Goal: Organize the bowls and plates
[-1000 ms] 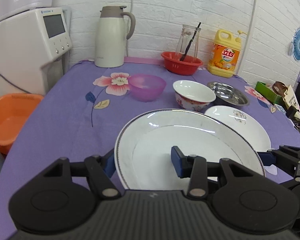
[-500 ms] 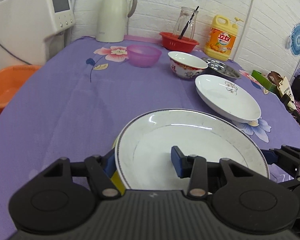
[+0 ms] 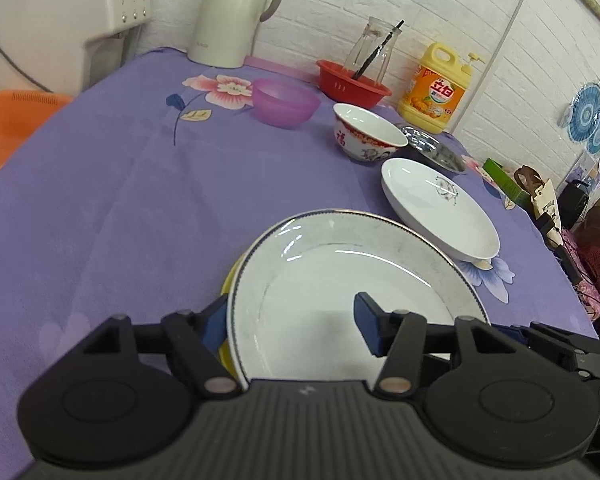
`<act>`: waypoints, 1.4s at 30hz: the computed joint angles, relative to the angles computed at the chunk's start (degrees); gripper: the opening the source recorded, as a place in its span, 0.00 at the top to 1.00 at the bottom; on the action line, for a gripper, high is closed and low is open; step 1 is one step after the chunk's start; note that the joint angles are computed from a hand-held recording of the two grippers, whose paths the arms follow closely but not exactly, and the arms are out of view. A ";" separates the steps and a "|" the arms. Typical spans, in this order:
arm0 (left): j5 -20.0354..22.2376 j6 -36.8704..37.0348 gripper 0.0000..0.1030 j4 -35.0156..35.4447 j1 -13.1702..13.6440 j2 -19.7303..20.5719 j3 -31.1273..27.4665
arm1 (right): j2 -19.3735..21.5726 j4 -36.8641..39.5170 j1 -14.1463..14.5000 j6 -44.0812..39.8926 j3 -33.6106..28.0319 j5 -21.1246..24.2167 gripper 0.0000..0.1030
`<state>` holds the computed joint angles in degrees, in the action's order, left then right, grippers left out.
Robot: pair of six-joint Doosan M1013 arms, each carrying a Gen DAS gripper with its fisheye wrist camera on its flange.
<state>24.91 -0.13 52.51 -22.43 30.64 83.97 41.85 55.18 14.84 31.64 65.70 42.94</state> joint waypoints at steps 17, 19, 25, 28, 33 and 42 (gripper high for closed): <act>1.61 -6.05 0.38 11.48 -0.79 -0.52 -0.73 | -1.36 8.13 -1.36 -4.42 2.41 -7.22 0.00; 0.65 -5.59 0.34 10.24 -0.50 -0.29 -1.28 | -1.14 7.74 -1.78 -2.71 1.71 -8.97 0.00; -0.87 2.41 0.29 2.64 0.32 1.58 -5.13 | 0.71 3.05 -2.72 3.36 -1.80 -14.24 0.00; -0.79 12.46 0.28 -6.88 1.06 3.48 -8.90 | 2.99 -2.36 -2.82 9.11 -5.62 -15.25 0.00; 0.70 30.46 0.28 -24.10 2.93 7.93 -17.25 | 9.73 -18.44 -2.31 25.95 -17.11 -12.89 0.00; 11.36 54.04 0.29 -46.40 5.61 19.18 -36.63 | 15.13 -26.87 -1.97 34.68 -25.65 -8.38 0.00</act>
